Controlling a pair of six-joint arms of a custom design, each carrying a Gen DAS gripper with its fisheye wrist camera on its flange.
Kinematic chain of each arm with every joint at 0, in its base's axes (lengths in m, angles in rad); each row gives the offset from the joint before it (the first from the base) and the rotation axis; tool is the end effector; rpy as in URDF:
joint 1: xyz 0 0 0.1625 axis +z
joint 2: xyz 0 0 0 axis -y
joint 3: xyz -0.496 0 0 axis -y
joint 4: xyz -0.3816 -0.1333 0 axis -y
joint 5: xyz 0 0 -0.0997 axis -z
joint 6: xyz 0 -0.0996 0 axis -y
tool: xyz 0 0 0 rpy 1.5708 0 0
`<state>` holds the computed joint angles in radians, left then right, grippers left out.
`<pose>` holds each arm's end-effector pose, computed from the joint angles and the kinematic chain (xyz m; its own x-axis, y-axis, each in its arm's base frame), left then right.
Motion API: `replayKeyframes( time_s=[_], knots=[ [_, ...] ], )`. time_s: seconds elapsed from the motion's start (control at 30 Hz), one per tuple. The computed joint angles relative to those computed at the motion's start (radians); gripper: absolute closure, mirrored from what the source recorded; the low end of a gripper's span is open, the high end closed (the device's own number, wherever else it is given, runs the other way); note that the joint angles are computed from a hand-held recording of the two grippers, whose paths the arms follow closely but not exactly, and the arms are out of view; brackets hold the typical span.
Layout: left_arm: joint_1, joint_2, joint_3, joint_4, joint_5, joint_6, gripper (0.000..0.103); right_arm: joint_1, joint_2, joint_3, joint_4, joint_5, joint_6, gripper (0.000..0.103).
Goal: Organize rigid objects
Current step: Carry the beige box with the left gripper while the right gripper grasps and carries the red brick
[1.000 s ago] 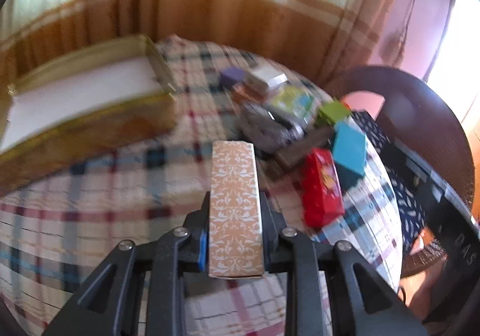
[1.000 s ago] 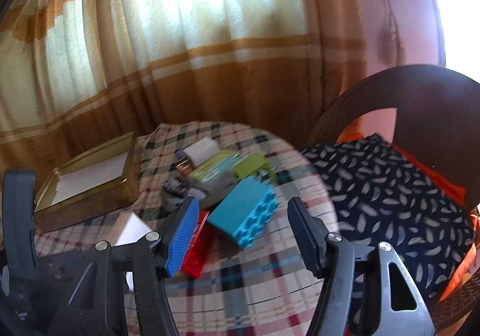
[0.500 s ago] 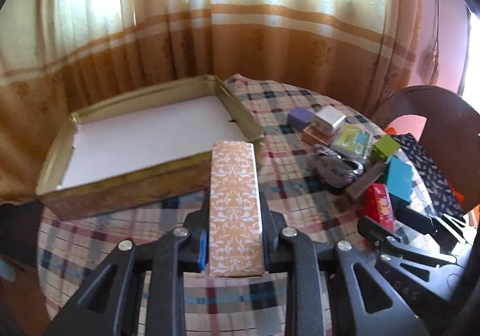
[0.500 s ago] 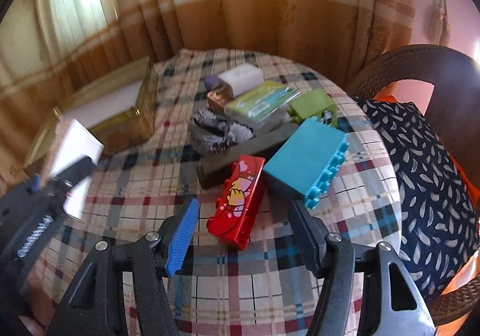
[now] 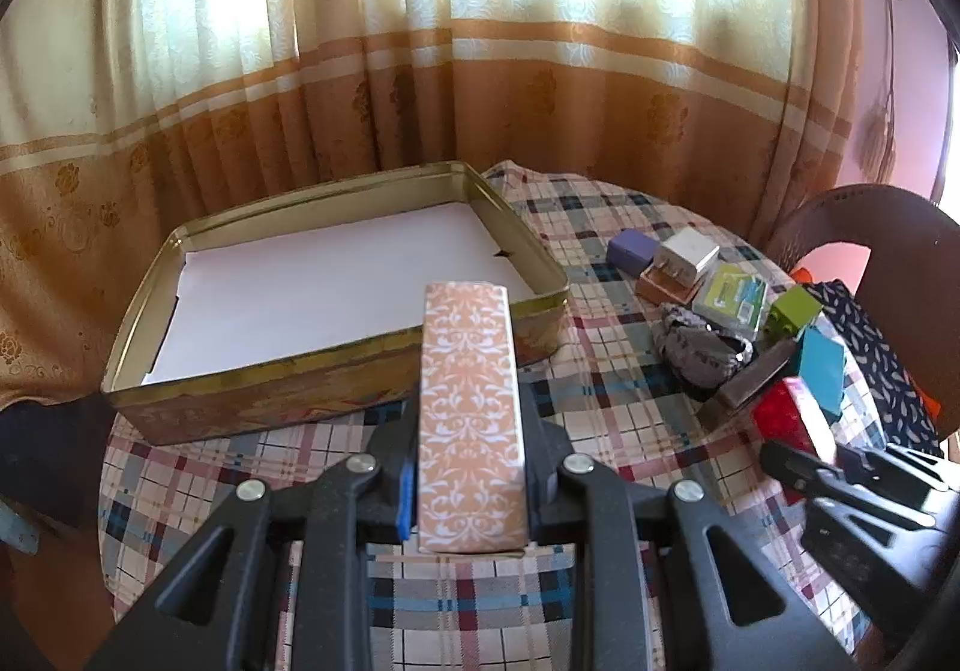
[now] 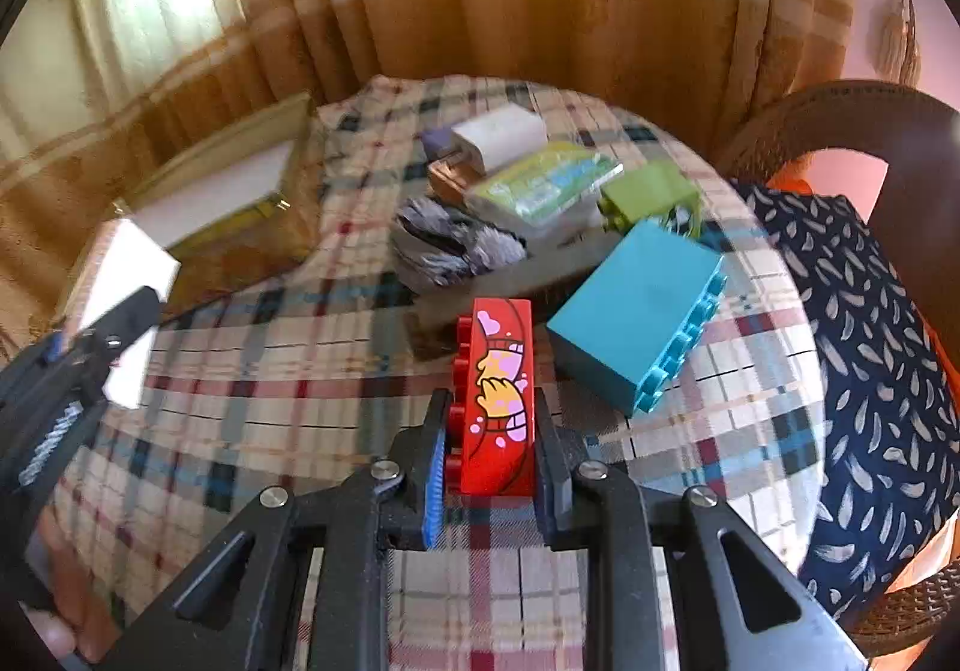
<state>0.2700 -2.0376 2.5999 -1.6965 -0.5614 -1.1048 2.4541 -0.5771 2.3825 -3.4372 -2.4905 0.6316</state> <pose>-0.1034 -0.2544 0.3118 -0.6890 0.0575 -0.7224 0.5738 0.6523 -0.4953 0.3668 -0.2312 0.0078 -0.7961 0.0208 0.6048 -0.3734 0.7696 -0.5180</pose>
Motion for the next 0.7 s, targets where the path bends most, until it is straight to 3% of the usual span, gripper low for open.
replayKeyframes(
  time_s=[0.13,0.33,0.5,0.63,0.7],
  knots=[
    [-0.011,-0.022,-0.017,0.054,0.016,-0.035,0.079,0.059,-0.009,-0.026,-0.061,-0.018,-0.073,0.078],
    [-0.011,-0.056,-0.070,0.220,0.083,-0.140,0.079,0.091,0.031,-0.123,-0.178,-0.019,-0.281,0.077],
    [0.060,-0.066,-0.118,0.310,0.178,-0.198,0.079,0.077,0.103,-0.234,-0.305,0.011,-0.481,0.077],
    [0.134,-0.064,-0.142,0.354,0.247,-0.242,0.079,0.056,0.159,-0.313,-0.357,0.025,-0.573,0.077],
    [0.189,-0.062,-0.142,0.300,0.274,-0.204,0.079,0.047,0.191,-0.352,-0.383,0.030,-0.612,0.077]
  ],
)
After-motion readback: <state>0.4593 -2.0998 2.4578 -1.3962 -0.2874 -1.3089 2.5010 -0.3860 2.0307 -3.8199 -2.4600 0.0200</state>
